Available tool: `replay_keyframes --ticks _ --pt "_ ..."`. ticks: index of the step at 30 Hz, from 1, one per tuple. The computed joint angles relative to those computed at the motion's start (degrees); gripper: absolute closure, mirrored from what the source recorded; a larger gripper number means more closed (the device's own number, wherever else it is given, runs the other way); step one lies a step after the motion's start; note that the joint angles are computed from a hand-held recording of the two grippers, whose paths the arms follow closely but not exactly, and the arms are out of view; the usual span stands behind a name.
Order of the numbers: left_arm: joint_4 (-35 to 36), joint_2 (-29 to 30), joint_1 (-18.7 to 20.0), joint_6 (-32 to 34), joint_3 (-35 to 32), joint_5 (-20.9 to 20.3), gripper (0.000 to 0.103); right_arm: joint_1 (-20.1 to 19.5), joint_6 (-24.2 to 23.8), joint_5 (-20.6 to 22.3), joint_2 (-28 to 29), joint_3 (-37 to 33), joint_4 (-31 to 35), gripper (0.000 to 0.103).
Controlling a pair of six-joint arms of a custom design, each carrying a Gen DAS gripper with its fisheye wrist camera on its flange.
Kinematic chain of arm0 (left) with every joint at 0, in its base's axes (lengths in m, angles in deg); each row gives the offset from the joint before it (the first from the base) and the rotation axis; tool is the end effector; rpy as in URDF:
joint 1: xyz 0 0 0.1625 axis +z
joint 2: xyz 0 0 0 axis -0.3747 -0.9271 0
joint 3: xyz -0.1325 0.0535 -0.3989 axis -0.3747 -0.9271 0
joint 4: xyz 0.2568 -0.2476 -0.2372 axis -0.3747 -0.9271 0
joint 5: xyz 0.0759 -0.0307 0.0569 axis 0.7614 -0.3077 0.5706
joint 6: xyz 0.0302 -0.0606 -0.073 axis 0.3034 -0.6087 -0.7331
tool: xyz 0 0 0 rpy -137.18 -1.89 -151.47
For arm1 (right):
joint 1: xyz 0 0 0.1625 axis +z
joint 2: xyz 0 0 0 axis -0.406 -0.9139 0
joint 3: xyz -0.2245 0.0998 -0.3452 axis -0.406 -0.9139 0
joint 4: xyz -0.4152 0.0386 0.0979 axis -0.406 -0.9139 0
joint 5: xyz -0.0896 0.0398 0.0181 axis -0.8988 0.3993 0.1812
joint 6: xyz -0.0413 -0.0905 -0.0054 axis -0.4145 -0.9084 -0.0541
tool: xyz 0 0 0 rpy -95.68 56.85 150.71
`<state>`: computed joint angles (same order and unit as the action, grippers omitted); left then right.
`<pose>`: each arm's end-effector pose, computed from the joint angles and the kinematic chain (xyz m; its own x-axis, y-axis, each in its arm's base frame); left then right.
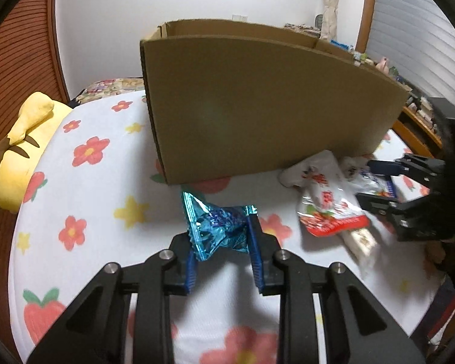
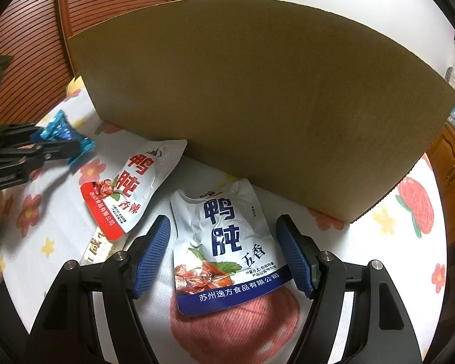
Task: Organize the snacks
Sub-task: 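Lift the teal candy with the left gripper while the right gripper lifts the white pouch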
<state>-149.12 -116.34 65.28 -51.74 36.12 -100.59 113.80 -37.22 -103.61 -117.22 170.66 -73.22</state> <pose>-0.2790 -0.5546 0.0677 -0.7811 0.0402 -0.6232 0.4493 0.7292 -0.5162 0.1028 -0.6430 0.2476 -0.4836 -0.6723 0.5604 -0.8259 0.5625 -0.0379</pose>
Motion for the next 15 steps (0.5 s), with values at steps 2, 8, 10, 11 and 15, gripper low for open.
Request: replay_keyframes --ticks 2,8,10,11,15 --pt "-0.66 -0.33 -1.25 0.06 1.07 0.33 0.076 -0.02 -0.02 0.01 -0.02 0.01 0.00 0.029" --pt "-2.81 -0.85 -3.99 0.62 3.23 0.82 0.076 -0.03 -0.03 0.02 -0.03 0.01 0.00 0.029" --pt "-3.25 -0.79 -4.75 0.65 3.69 1.21 0.076 -0.10 -0.10 0.06 -0.16 0.08 0.05 0.029" --pt "-3.43 -0.70 -5.24 0.63 3.90 1.37 0.076 -0.03 -0.04 0.02 -0.01 0.00 -0.01 0.029" --pt "-4.46 -0.55 -6.15 0.59 4.36 0.74 0.076 -0.09 -0.03 0.07 -0.10 0.03 0.07 0.029"
